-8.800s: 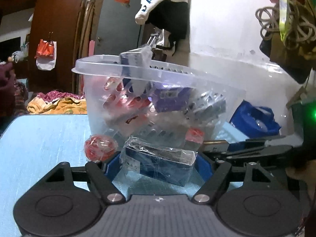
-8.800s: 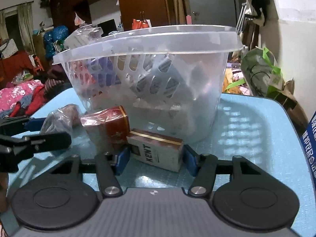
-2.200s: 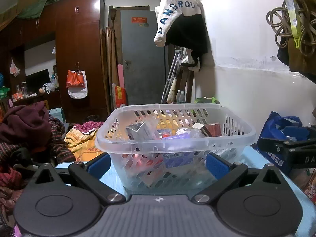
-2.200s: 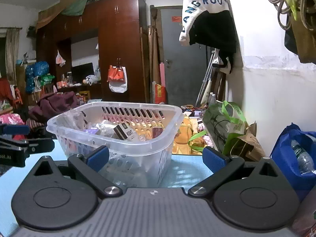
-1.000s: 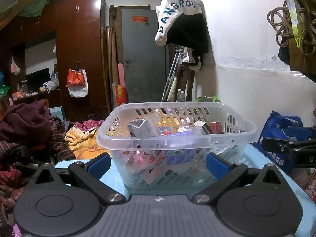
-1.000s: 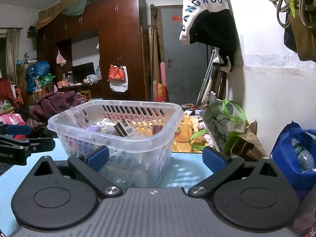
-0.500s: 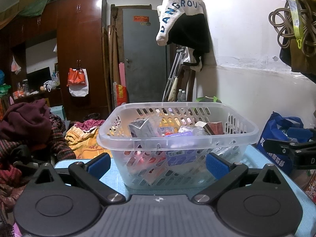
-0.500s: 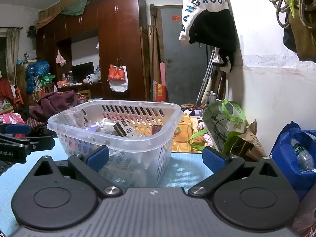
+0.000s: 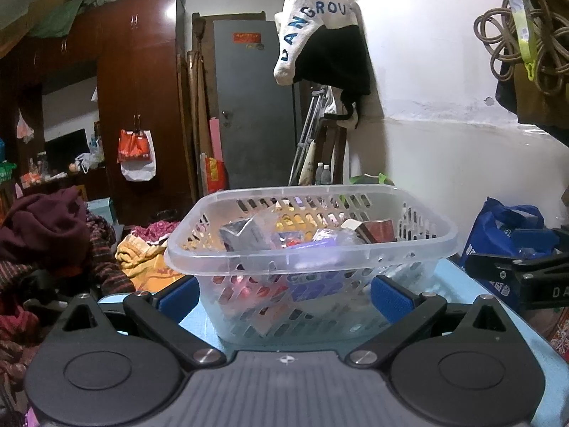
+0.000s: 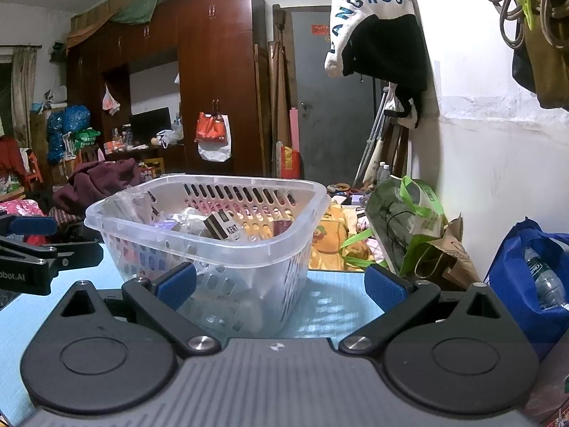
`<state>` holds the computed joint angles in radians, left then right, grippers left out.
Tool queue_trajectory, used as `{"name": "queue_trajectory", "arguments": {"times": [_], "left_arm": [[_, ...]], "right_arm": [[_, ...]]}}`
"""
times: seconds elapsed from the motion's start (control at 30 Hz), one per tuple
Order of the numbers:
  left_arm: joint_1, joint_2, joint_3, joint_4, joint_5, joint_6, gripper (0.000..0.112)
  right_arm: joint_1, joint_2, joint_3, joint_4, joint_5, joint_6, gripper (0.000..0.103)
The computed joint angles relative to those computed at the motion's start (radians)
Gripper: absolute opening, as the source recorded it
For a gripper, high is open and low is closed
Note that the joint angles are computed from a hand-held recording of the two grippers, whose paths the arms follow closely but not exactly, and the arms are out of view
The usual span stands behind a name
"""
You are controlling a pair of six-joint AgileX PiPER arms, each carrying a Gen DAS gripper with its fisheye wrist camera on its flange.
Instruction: Organize objects
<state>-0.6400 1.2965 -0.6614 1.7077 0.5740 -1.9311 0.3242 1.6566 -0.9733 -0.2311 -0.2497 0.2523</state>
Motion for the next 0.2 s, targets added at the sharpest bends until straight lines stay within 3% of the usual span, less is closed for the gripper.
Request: {"name": "queue_trajectory", "arguments": {"times": [0.2], "left_arm": [[-0.041,0.011,-0.007,0.001,0.051,-0.010,0.103]], "right_arm": [[0.000,-0.003,0.003,0.006,-0.003,-0.007,0.103]]}}
